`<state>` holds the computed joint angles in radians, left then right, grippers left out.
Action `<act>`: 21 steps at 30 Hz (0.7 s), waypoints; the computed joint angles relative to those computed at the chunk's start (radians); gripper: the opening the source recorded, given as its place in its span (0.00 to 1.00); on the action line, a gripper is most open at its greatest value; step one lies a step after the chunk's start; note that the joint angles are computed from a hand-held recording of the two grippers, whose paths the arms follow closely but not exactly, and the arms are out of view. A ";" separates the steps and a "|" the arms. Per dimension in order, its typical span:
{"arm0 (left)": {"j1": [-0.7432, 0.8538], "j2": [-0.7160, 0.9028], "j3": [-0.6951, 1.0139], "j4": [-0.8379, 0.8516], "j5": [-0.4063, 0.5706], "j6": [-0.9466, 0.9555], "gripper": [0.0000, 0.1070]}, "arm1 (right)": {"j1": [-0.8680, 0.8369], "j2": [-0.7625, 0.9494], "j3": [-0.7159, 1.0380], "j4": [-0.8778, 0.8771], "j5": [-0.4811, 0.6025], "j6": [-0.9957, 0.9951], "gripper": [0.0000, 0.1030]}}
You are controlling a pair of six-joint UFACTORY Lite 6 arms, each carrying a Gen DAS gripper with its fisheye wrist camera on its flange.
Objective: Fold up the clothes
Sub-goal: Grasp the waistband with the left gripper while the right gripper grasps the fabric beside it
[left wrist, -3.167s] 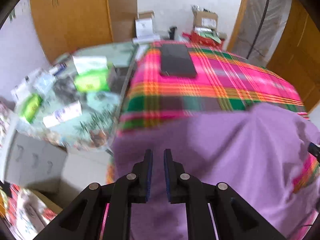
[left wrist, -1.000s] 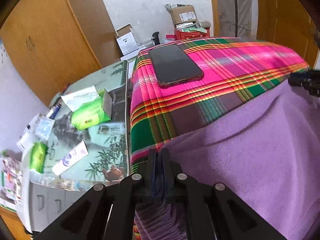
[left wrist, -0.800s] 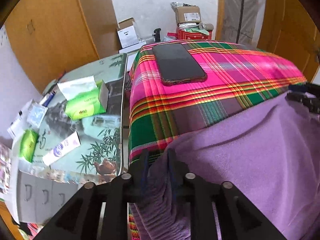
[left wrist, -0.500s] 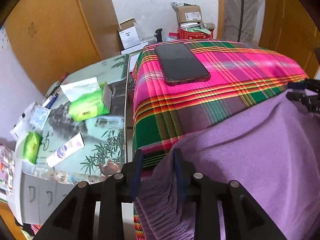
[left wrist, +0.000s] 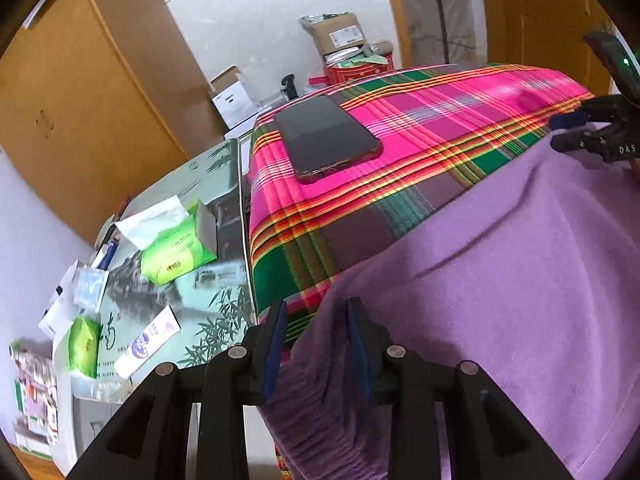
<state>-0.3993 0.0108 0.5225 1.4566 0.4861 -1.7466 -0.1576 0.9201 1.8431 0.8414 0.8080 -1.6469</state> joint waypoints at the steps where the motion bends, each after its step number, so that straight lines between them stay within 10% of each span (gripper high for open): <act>1: 0.010 0.001 0.004 0.000 -0.009 0.017 0.29 | 0.001 -0.003 -0.005 0.003 -0.004 -0.004 0.50; 8: -0.015 0.035 0.022 0.015 0.039 0.021 0.33 | -0.001 -0.003 -0.005 0.007 -0.006 -0.012 0.50; 14: -0.017 0.037 0.021 0.040 -0.019 0.017 0.04 | 0.000 -0.021 -0.035 0.020 -0.024 -0.037 0.49; 21: -0.044 0.048 0.034 -0.011 0.014 0.055 0.02 | 0.012 -0.096 -0.145 0.045 -0.035 -0.130 0.12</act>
<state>-0.4433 0.0588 0.5560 1.4453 0.5006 -1.6918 -0.1457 0.8236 1.6979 0.8860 0.7727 -1.7770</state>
